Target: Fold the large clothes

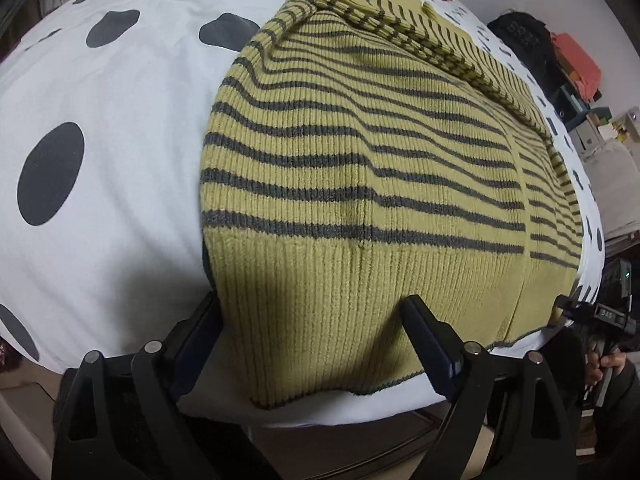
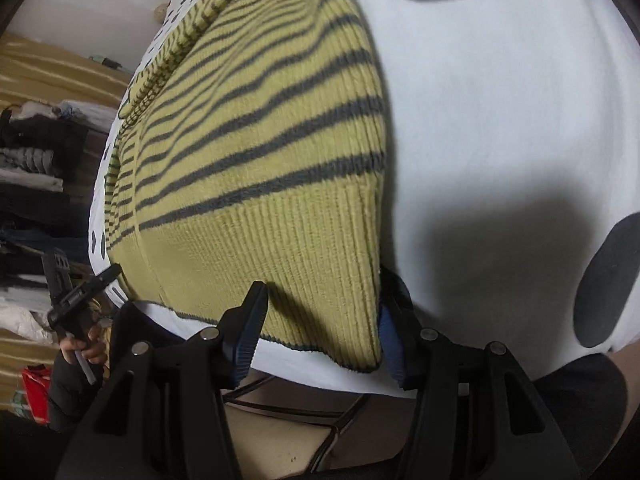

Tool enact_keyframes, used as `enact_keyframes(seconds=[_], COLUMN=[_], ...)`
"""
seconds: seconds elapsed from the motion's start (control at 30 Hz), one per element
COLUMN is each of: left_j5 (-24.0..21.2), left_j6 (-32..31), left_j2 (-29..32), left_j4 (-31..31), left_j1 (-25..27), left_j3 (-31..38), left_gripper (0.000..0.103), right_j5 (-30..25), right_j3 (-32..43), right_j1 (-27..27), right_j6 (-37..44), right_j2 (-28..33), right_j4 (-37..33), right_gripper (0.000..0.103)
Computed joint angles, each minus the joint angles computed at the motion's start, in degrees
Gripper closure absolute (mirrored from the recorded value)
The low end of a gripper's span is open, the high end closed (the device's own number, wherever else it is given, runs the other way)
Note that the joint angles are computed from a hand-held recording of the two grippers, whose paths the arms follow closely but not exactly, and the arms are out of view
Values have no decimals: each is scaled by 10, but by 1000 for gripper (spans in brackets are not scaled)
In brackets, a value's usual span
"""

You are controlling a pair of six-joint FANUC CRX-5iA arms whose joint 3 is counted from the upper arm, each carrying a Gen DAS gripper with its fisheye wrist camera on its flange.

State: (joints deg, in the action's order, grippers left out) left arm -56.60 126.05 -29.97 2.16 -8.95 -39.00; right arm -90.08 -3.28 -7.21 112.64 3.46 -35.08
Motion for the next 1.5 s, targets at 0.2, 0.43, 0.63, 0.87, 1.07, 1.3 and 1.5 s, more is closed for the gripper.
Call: enact_keyframes(seconds=[0.2,0.43,0.63,0.87,1.07,1.3,1.5], left_j5=[11,-27,-13,0,47,94,94], left_j6=[-81,-130,-128,-170,-211,-248,-178], left_j2=[-71,-148,-110,-95,-54,104,329], left_j4=[116,172,171,190,190,162,84], left_j1=[79,153,137,137,168,237,236], left_j3=[-68,-110,-118,-82,1,161,347], left_gripper=[51,92,42,92,92,94,97], right_j5=[-48,-90,-32,-72,-39,27,66], right_j3=[15,36,11,52,130,303,479], right_j1=[-41,-56,-2,-31,-3,31,73], right_j6=[31,43,11,16,-5,-57,-153], right_j2=[12,19,20,10,19,118,261], right_j4=[-67,-135,-71,-143,-183,-187,-129], right_gripper=[88,89,85,89,89,89,90])
